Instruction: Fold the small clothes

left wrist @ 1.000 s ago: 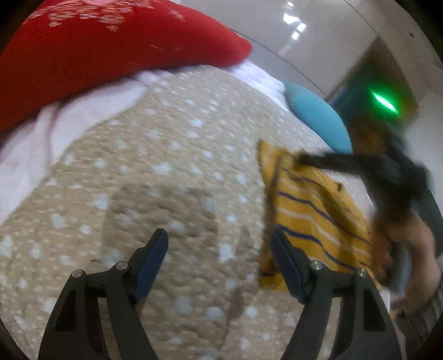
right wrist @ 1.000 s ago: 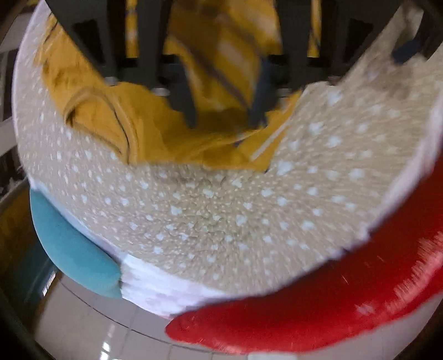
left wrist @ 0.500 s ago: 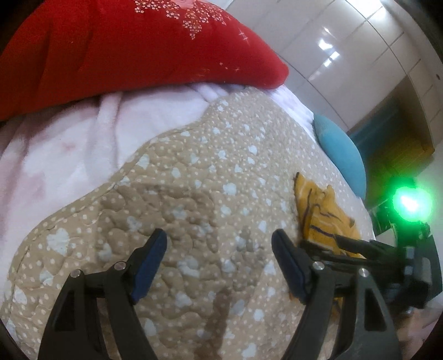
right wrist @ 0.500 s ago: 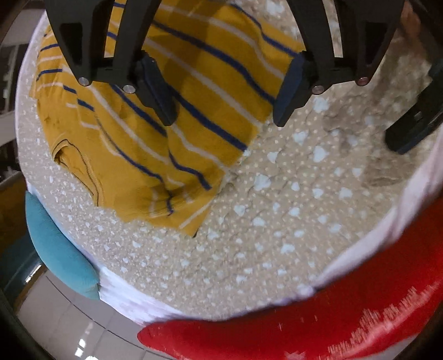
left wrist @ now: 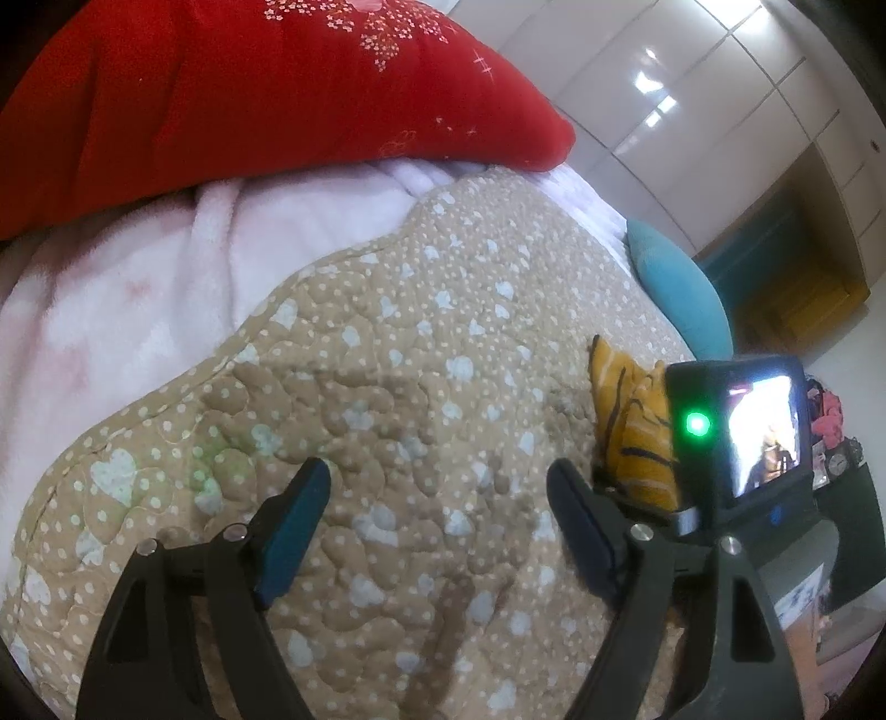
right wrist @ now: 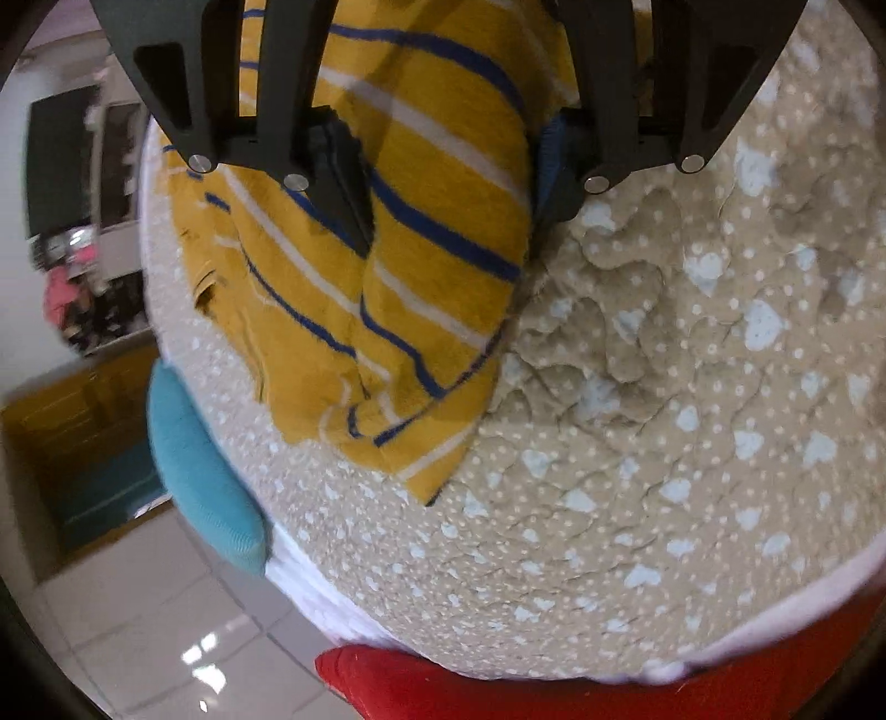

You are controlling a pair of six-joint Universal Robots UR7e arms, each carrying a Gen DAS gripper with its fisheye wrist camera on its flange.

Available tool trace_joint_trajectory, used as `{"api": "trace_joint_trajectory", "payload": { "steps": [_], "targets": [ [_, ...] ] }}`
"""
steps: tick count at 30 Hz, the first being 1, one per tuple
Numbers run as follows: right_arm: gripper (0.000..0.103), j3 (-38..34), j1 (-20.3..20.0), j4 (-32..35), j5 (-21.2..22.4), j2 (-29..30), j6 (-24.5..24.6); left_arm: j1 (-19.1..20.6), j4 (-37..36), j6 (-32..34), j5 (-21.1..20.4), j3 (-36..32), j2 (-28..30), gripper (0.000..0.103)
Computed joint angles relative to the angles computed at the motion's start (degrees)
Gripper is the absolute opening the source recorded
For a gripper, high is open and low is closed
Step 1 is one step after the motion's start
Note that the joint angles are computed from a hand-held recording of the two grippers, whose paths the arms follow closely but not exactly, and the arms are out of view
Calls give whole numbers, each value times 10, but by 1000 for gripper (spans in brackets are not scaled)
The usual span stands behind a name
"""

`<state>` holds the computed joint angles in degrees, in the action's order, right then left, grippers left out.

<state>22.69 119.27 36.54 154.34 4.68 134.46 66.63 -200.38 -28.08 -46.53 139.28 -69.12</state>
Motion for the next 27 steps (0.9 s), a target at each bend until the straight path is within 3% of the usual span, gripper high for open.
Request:
{"api": "trace_joint_trajectory", "payload": {
  "steps": [1,4,8,10,13,17,19,23,27],
  "targets": [
    [50,26,0,-26,-3,-13,-14,-1,1,0,1,-1,1,79],
    [34,61,-5,-7,-45,-42,30,-4,2,-2,6,1,1,79],
    [22,40,-25,134,-166,-81,195,-16,2,-15,25,3,5,79],
    [21,85,-41,145,-236,-143,247,-26,-6,-16,35,6,11,79],
    [21,171,-71,115,-312,-246,280,-45,-13,-23,39,10,22,80],
    [21,261,-144,77,-390,-373,309,-58,6,-47,-24,6,25,80],
    [21,309,-188,51,-425,-429,319,-84,27,-51,-26,3,34,80],
    [21,353,-272,41,-469,-472,341,-140,115,-45,4,-31,60,80],
    [31,373,-360,71,-624,-492,383,-175,184,-38,11,-78,94,80]
  ]
}}
